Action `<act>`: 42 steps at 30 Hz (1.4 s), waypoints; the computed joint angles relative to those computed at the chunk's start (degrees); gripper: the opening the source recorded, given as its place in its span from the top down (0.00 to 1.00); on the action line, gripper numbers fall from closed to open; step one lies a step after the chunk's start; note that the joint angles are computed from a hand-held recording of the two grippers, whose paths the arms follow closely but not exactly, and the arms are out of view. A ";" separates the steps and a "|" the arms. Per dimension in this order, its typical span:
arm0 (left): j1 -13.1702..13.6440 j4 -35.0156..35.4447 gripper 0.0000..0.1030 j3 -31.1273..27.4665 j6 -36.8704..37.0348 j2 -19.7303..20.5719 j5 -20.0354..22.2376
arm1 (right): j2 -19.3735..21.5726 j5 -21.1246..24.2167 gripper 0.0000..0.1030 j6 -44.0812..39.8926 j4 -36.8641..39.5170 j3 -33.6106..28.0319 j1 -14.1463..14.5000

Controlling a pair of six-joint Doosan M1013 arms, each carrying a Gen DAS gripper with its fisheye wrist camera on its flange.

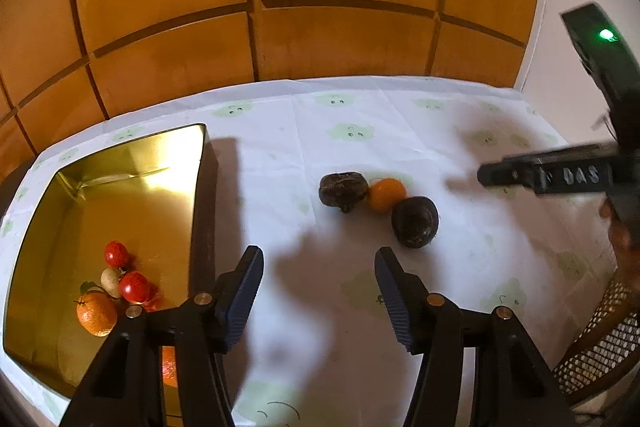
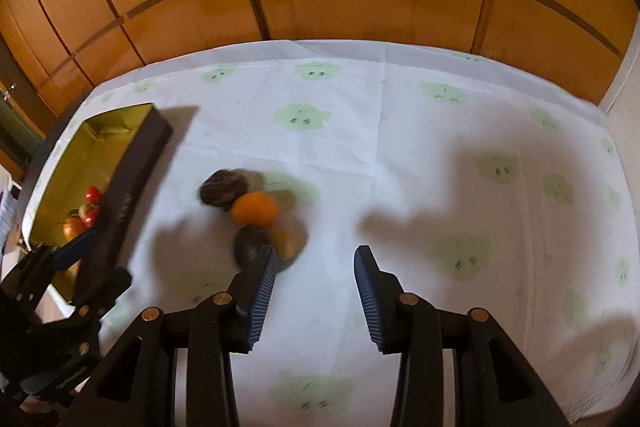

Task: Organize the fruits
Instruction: 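Lower the left tool onto the dark brown fruit and grasp it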

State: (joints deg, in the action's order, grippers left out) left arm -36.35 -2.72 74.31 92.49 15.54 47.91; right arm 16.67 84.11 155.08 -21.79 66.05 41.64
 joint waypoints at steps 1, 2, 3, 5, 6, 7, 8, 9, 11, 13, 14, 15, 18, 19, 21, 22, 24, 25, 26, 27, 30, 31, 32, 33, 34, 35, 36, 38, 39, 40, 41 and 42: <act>-0.12 0.09 0.43 -0.07 0.06 0.13 0.01 | -0.50 -1.46 0.60 -0.30 -0.22 0.89 -0.41; -0.22 0.13 0.43 -0.17 0.06 0.24 0.07 | -1.18 -3.44 0.60 -0.59 -0.47 2.09 -0.77; -0.33 0.18 0.43 -0.28 0.03 0.36 0.13 | -1.78 -5.07 0.60 -0.66 -0.77 3.22 -1.09; -0.50 0.49 0.43 -0.62 -0.07 0.68 0.33 | -2.82 -7.74 0.60 0.07 -0.64 5.41 -1.76; -0.60 0.70 0.43 -0.78 -0.09 0.85 0.43 | -3.19 -8.66 0.60 0.93 -0.13 6.26 -2.12; -0.68 0.93 0.43 -0.94 -0.13 0.99 0.56 | -3.32 -8.44 0.60 1.89 0.96 6.65 -2.58; -0.73 1.09 0.43 -1.05 -0.15 1.04 0.65 | -3.23 -7.37 0.60 2.72 1.79 6.58 -2.94; -0.81 1.36 0.43 -1.18 -0.28 1.14 0.69 | -3.52 -7.75 0.60 3.35 1.55 6.92 -3.04; -0.96 1.90 0.43 -1.49 -0.46 1.41 0.90 | -4.01 -8.47 0.60 4.19 1.38 7.46 -3.20; -1.08 2.30 0.43 -1.83 -0.81 1.73 1.08 | -4.44 -9.14 0.60 5.65 1.61 7.97 -3.39; -1.09 2.22 0.43 -2.15 -0.82 1.98 1.43 | -4.55 -9.29 0.60 6.01 1.82 8.12 -3.52; -1.10 2.23 0.43 -2.37 -0.79 2.16 1.60 | -4.61 -9.23 0.60 6.15 2.00 8.22 -3.63; -1.19 2.34 0.43 -3.08 -0.62 2.74 2.02 | -4.64 -9.03 0.60 6.59 2.55 8.33 -3.84; -1.20 2.22 0.43 -3.46 -0.64 3.02 2.37 | -4.65 -9.04 0.60 6.65 2.66 8.34 -3.90; -1.27 2.39 0.43 -4.06 -0.70 3.47 2.65 | -4.71 -9.13 0.60 6.67 2.81 8.42 -3.96; -1.30 2.43 0.43 -4.41 -0.57 3.75 2.83 | -4.73 -9.24 0.60 6.72 3.10 8.48 -4.06; -1.17 1.83 0.43 -5.36 -0.45 4.43 3.64 | -4.67 -9.04 0.60 6.71 3.62 8.53 -4.22; -0.99 1.16 0.43 -5.99 -0.42 4.87 4.25 | -4.58 -8.79 0.60 6.60 3.82 8.48 -4.29; -0.84 0.70 0.43 -6.54 -0.45 5.26 4.66 | -4.49 -8.54 0.60 6.50 3.95 8.42 -4.32; -0.70 0.26 0.43 -6.95 -0.42 5.56 4.88 | -4.43 -8.45 0.60 6.33 4.04 8.38 -4.34; 0.21 -3.07 0.43 -8.54 0.21 6.61 6.38 | -4.42 -8.50 0.60 6.20 3.90 8.39 -4.34; 0.56 -4.16 0.44 -9.15 0.06 7.01 7.14 | -4.44 -8.58 0.60 6.18 4.03 8.45 -4.36; 0.79 -4.74 0.44 -9.68 -0.09 7.34 7.70 | -4.46 -8.56 0.60 6.19 4.16 8.49 -4.38; 0.94 -5.03 0.44 -10.04 -0.12 7.54 8.08 | -4.41 -8.43 0.60 6.12 4.26 8.45 -4.40; 1.13 -5.33 0.44 -10.52 -0.25 7.81 8.63 | -4.34 -8.32 0.60 6.06 4.25 8.38 -4.37; 1.23 -5.55 0.44 -10.77 -0.26 7.98 8.95 | -4.30 -8.27 0.60 5.95 4.19 8.33 -4.34; 1.35 -5.89 0.44 -11.10 -0.22 8.17 9.40 | -4.27 -8.25 0.60 5.87 4.16 8.27 -4.33; 1.56 -6.54 0.44 -11.55 -0.14 8.44 10.10 | -4.26 -8.15 0.60 5.70 4.20 8.24 -4.36; 1.63 -6.87 0.44 -11.75 -0.04 8.58 10.44 | -4.21 -7.93 0.60 5.74 4.22 8.20 -4.36; 1.73 -7.32 0.44 -11.97 0.18 8.73 10.80 | -4.17 -7.70 0.60 5.81 4.29 8.17 -4.38; 1.79 -7.77 0.44 -12.27 0.21 8.95 11.24 | -4.12 -7.56 0.60 5.86 4.39 8.11 -4.40; 1.82 -7.85 0.44 -12.66 0.11 9.24 11.61 | -4.13 -7.49 0.60 6.05 4.41 8.12 -4.42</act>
State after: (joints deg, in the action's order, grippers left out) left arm -34.53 -10.57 61.64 92.59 24.78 59.52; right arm 12.55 76.63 161.13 -17.38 74.18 37.22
